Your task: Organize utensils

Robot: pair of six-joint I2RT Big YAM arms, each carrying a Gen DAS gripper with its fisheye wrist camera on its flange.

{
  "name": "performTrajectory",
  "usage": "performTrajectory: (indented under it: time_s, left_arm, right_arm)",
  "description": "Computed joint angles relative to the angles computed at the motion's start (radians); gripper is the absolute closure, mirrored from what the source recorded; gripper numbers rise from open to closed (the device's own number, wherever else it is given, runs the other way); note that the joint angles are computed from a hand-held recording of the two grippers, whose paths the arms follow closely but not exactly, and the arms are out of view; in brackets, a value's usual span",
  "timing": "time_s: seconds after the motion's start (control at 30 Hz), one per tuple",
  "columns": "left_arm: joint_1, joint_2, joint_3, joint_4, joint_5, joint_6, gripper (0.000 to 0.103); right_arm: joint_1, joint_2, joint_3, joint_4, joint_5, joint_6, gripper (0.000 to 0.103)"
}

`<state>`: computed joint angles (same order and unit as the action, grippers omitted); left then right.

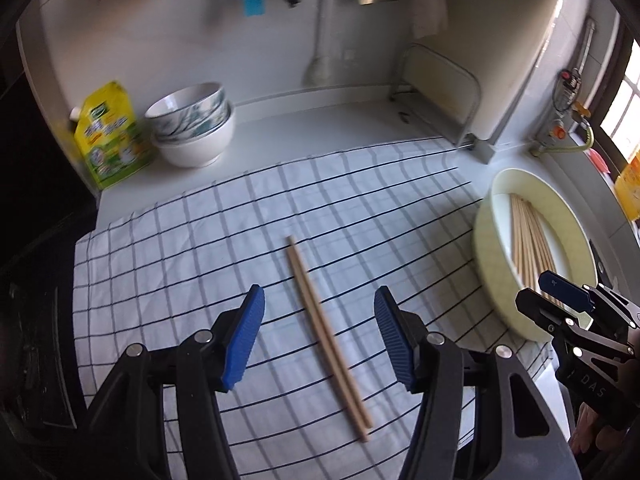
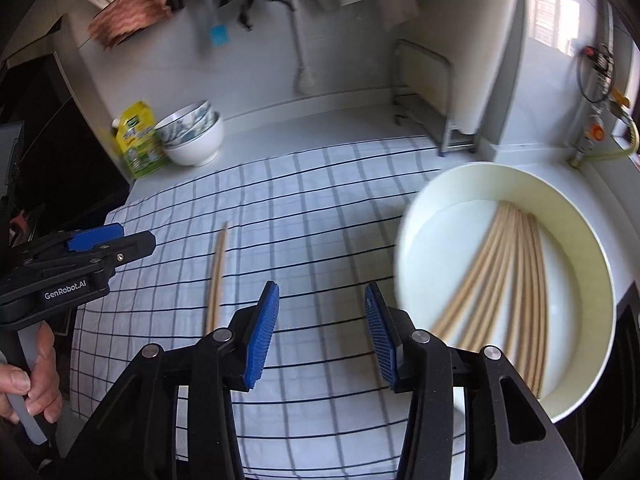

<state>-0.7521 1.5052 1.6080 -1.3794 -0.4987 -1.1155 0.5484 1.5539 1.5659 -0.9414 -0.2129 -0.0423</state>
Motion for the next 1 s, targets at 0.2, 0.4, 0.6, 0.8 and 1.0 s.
performTrajectory:
  time_s: [0.2,0.4,0.6,0.8,1.0]
  left_arm:
    - [0.011,-0.091,-0.146,0.007,0.034,-0.069,0.045]
    - [0.020,-0.154,-0.266,0.028,0.076,-0.111,0.044]
    - [0.017,-0.183,-0.340,0.058,0.100,-0.125,0.037]
    - [0.016,-0.195,-0.380,0.095,0.123,-0.124,0.037]
    - [0.011,-0.195,-0.399,0.123,0.138,-0.125,0.037]
  right_arm:
    - [0.085,0.040,-0.008,-0.012,0.000,0.011,0.059]
    - [0.150,0.074,-0.043,0.021,0.019,0.017,0.059]
    - [0.184,0.110,-0.067,0.023,0.050,0.035,0.059]
    - [0.204,0.113,-0.097,0.056,0.110,0.038,0.059]
    - [0.210,0.114,-0.115,0.070,0.134,0.030,0.059]
